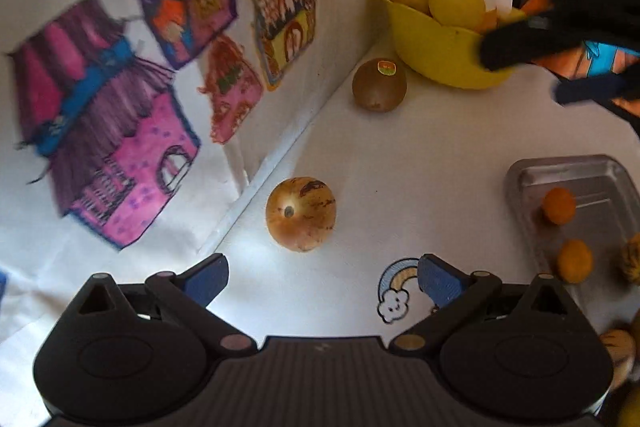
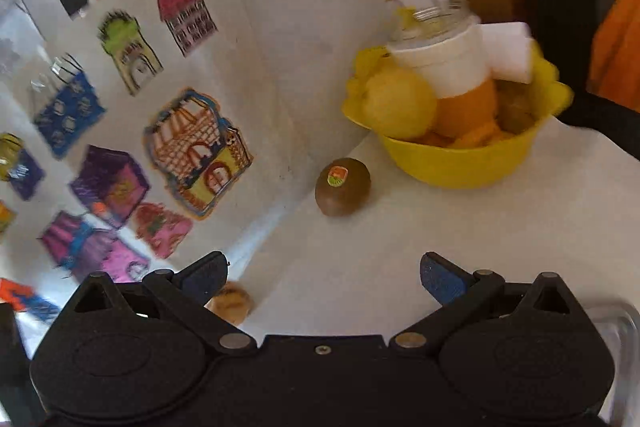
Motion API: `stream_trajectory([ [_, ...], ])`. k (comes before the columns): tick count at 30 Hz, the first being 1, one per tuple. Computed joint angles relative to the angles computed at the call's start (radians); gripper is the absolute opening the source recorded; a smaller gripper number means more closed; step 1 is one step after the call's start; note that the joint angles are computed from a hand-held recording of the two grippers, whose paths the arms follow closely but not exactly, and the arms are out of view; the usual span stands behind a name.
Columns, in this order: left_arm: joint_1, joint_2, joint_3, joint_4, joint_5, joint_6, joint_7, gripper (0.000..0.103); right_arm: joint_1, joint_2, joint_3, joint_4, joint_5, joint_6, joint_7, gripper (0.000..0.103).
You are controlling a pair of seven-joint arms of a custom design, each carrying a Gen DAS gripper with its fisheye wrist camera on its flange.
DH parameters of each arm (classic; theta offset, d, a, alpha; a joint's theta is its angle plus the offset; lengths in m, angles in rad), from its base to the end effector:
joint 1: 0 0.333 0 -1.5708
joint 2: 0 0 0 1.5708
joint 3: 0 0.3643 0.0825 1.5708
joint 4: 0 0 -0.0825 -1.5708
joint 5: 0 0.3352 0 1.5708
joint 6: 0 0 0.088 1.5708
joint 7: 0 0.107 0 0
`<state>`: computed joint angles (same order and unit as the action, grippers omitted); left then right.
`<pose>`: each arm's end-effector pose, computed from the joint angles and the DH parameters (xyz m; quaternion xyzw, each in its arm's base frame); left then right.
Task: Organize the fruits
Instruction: 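Move both open tools toward the kiwi and round brown fruit on the table, then close the left tool on the round brown fruit while the right tool grasps the kiwi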
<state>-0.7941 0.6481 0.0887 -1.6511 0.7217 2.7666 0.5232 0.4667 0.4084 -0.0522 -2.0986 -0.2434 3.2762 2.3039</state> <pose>0.5133 -0.4920 0.3481 -0.5619 0.7675 -0.2313 0.2043 0.5566 0.2760 0.3959 -0.6388 0.6727 -0.1160 0.3551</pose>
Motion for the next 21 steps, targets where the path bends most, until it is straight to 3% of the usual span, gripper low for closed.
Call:
stream_trajectory([
  [10,-0.036,0.076,0.066,0.063,0.083,0.003,-0.058,0.102,-0.076,0.187,0.062,0.174,-0.014,0.039,-0.069,0.102],
  [13,-0.037,0.095,0.07,0.085,0.098,0.002,-0.062,0.102,-0.066,0.229,0.051,0.216,-0.007,0.045,-0.075,0.101],
  [17,-0.041,0.119,0.078,0.107,0.11,0.003,-0.078,0.096,-0.006,0.29,-0.016,0.284,0.013,0.037,-0.077,0.095],
  [21,-0.038,0.141,0.081,0.132,0.105,0.005,-0.087,0.089,0.121,0.35,-0.166,0.337,0.07,0.044,-0.042,0.09],
])
